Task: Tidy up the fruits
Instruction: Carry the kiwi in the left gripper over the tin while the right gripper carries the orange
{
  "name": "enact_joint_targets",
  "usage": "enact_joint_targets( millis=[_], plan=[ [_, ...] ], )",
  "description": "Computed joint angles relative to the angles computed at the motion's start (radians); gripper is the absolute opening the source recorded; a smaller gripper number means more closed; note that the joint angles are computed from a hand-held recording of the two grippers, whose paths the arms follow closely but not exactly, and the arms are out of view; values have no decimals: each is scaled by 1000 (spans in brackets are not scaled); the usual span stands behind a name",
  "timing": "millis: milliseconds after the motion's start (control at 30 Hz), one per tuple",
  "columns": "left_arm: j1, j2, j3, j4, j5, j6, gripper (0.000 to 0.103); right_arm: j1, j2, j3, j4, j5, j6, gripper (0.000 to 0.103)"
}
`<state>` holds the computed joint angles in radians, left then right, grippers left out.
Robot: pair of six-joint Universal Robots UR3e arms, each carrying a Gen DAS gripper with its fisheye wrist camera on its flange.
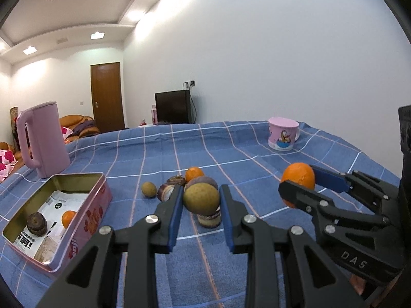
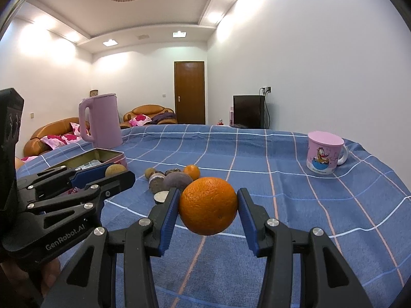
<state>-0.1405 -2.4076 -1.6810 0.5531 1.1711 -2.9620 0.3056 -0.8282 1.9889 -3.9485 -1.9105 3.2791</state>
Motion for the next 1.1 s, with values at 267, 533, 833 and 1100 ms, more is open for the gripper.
enact_joint_targets(
  millis=[267, 533, 833, 1100],
  plan=[
    [2, -7, -14, 49, -4, -4, 30, 7, 10, 10, -51, -1, -18, 48],
    [24, 14, -32, 54, -12, -27, 30, -9, -6, 23, -46, 35, -16, 48],
    [50, 41, -38, 35, 3, -32, 30, -3, -37, -14, 37, 32, -16, 48],
    [93, 85, -36, -14, 64, -30, 30, 8, -76, -164, 214, 112, -19, 48]
  ],
)
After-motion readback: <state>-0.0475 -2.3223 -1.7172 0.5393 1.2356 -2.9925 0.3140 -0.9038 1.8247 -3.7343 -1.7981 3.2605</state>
